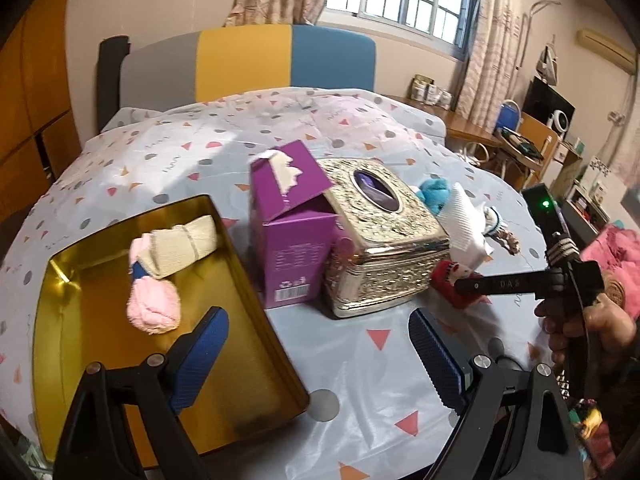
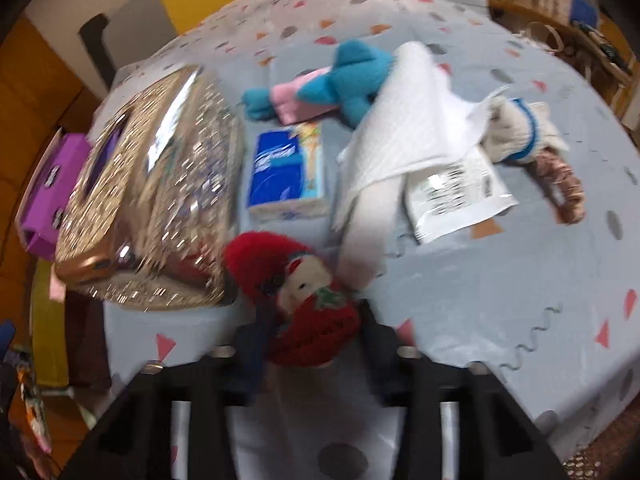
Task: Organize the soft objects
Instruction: 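Grasp the red Christmas sock with the left tool, then grasp the white towel with the right tool while the left tool holds the red sock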
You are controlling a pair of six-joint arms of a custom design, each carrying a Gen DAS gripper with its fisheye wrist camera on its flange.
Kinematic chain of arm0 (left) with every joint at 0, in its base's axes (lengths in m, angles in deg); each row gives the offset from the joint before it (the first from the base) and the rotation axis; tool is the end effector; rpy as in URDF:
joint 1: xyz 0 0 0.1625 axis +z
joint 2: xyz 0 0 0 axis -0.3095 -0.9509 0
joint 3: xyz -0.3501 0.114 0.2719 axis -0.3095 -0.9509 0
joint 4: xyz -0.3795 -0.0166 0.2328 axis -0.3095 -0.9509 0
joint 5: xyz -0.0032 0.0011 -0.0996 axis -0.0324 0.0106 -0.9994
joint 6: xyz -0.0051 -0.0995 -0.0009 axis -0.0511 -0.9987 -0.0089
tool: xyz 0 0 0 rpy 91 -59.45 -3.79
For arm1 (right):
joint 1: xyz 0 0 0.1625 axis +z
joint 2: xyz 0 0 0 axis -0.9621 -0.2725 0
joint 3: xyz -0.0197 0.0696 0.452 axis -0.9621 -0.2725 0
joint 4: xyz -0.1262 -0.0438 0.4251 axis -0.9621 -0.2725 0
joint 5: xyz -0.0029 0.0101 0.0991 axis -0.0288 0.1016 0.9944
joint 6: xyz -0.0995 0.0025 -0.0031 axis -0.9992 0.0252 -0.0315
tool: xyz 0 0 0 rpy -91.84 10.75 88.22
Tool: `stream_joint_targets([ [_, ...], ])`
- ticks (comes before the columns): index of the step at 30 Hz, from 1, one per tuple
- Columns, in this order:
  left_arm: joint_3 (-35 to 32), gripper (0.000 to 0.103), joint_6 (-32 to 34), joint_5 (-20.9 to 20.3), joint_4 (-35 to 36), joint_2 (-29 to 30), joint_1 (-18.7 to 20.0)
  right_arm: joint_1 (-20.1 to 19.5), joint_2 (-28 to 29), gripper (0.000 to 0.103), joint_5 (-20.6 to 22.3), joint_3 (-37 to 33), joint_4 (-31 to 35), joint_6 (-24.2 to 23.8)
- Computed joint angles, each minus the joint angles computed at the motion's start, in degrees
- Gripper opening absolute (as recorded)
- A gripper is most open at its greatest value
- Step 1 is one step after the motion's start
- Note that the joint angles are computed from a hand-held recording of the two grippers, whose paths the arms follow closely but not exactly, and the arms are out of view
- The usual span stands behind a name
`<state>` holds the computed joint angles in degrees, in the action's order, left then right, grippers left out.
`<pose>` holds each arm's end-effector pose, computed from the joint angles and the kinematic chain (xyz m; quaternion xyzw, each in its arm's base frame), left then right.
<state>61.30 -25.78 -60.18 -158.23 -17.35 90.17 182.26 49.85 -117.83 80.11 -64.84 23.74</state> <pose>-0.1007 -0.8291 0.4101 0.4082 0.8759 -0.2032 0.1578 0.3203 -0.7790 0.0973 -0.1469 -0.9011 0.2890 0.2878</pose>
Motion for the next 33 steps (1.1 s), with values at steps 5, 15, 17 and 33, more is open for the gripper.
stream_joint_targets([
  [5,-0.90,0.092,0.53,-1.34,4.15,1.26,-0.56,1.73,-1.59,0.027,1.19,3.22,-0.75,-4.19],
  [15,-2.23,0.088,-1.72,-2.68,13.67,4.93,-2.61,3.56,-8.64,0.044,-0.61,12.87,-3.88,1.69],
  [17,-2.32,0.085,-3.14,-2.76,15.33,5.73,-3.15,3.84,-9.95,0.044,-3.14,14.81,-7.09,2.85],
  [33,4.13,0.027,-1.76,0.30,11.59,7.31,-4.65,3.32,-12.01,0.044,-6.16,18.61,-18.26,1.66],
])
